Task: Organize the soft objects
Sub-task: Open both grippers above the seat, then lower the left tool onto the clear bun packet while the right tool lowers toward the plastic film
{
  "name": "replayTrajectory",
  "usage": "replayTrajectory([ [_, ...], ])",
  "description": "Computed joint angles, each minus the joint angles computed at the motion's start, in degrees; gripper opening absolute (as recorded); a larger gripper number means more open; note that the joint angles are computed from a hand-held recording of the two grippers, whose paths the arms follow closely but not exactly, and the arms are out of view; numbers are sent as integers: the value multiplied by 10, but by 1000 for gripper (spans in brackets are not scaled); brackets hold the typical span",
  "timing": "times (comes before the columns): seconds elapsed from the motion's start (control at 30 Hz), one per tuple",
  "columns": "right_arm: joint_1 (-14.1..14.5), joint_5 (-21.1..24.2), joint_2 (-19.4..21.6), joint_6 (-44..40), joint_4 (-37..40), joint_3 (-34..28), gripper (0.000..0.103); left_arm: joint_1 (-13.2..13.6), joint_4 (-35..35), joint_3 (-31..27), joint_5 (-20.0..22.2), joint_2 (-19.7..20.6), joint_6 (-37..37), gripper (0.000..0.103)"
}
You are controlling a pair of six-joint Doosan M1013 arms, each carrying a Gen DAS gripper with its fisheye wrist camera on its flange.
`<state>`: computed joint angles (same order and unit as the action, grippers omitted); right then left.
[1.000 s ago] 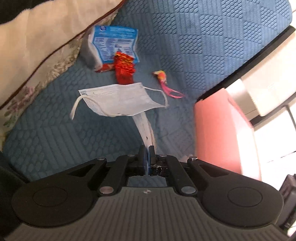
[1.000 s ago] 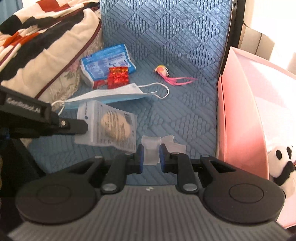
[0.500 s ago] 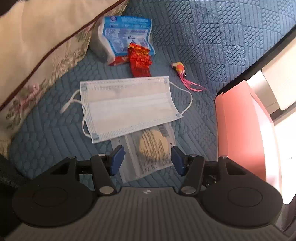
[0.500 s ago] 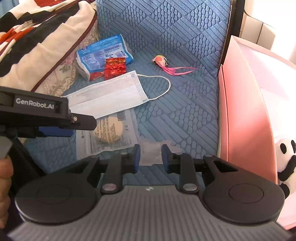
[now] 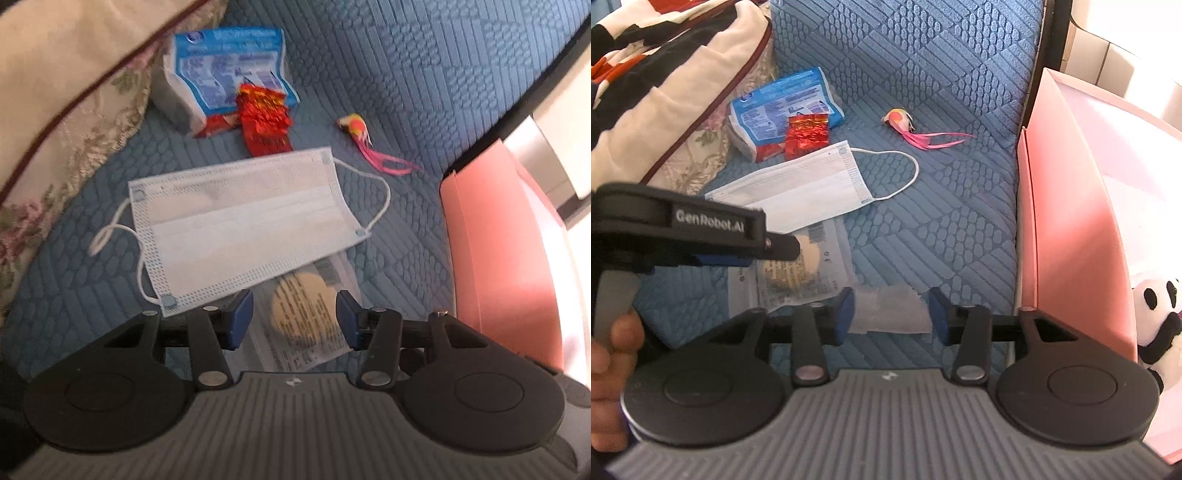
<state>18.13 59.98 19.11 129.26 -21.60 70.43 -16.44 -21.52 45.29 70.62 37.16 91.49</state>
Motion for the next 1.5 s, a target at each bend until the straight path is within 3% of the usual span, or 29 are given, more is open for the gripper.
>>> replayTrajectory([
  [0.1, 0, -1, 0, -3, -2, 0, 53, -2, 1, -3, 12, 3, 7, 63],
  [0.17, -1, -2, -1, -8, 1, 0, 53, -2, -7, 0, 8, 2, 16, 73],
  [0.37, -2, 6, 1, -18, 2, 1, 54, -18, 37, 25, -39, -10, 52, 72],
  [0.43, -3, 5, 1, -17, 2, 2, 59, -23, 55, 43, -63, -19, 65, 71],
  [0.5, -2, 8, 2, -19, 1, 1, 59, -28, 70, 58, -83, -26, 72, 69],
  [0.67, -4, 6, 3, -21, 8, 1, 59, -27, 87, 74, -110, -33, 61, 45],
  [0.8, -5, 4, 2, -20, 11, 2, 59, -27, 94, 81, -122, -37, 63, 38],
  [0.87, -6, 4, 2, -20, 12, 2, 59, -27, 88, 85, -127, -38, 70, 29],
  [1.1, -6, 2, 1, -19, 11, 3, 59, -18, 53, 51, -82, -22, 64, 29],
  [1.13, -6, 2, 1, -20, 12, 3, 59, -18, 52, 44, -72, -19, 66, 36],
  [1.17, -6, 2, 1, -20, 12, 3, 59, -17, 43, 38, -65, -15, 72, 54],
  [1.23, -7, 1, 0, -21, 13, 4, 59, -14, 21, 21, -41, -6, 79, 77],
  [1.43, -9, -1, -2, -22, 19, 8, 59, -23, 52, 22, -43, -6, 131, 82],
  [1.5, -9, 8, 0, -32, 25, 6, 67, -30, 73, 33, -52, -11, 157, 82],
])
